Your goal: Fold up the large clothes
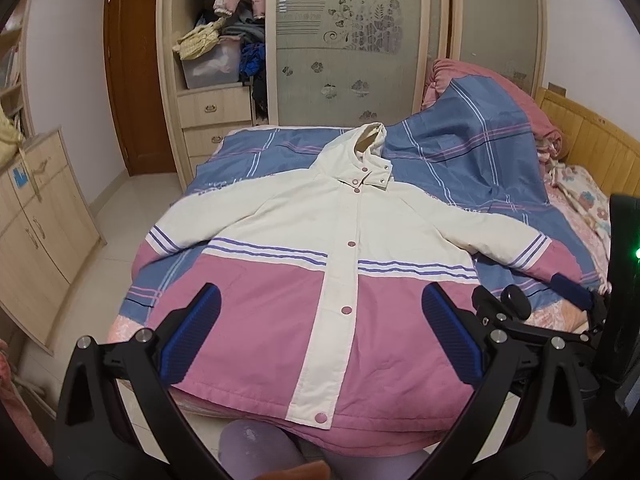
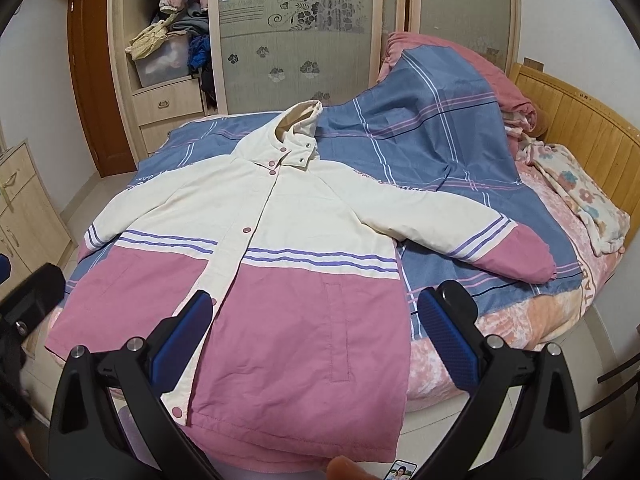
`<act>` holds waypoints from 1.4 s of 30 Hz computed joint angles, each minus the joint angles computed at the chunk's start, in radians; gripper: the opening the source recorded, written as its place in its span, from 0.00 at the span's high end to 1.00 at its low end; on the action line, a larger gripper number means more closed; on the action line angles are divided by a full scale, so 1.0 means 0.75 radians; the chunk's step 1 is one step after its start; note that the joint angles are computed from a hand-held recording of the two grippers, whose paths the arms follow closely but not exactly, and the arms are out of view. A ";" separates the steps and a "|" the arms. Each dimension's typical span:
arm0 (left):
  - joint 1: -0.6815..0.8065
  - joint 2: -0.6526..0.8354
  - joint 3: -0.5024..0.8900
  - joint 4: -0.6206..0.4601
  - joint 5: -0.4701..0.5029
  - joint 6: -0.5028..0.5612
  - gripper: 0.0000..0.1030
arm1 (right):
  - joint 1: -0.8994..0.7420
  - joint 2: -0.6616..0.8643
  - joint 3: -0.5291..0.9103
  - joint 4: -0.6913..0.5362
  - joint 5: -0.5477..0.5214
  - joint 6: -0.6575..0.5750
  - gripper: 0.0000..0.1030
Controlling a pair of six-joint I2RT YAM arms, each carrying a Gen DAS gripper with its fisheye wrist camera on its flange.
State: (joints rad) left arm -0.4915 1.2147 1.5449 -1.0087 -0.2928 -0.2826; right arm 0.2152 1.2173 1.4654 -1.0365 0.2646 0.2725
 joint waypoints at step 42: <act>-0.036 1.639 1.266 -0.320 0.417 0.073 0.02 | -1.478 1.482 0.945 -0.189 -1.103 -0.277 0.50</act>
State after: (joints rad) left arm -0.5183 2.4438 2.4942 -1.2489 0.0200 -0.2276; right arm -0.8933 2.3287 2.1743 -1.1784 -0.5624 0.0647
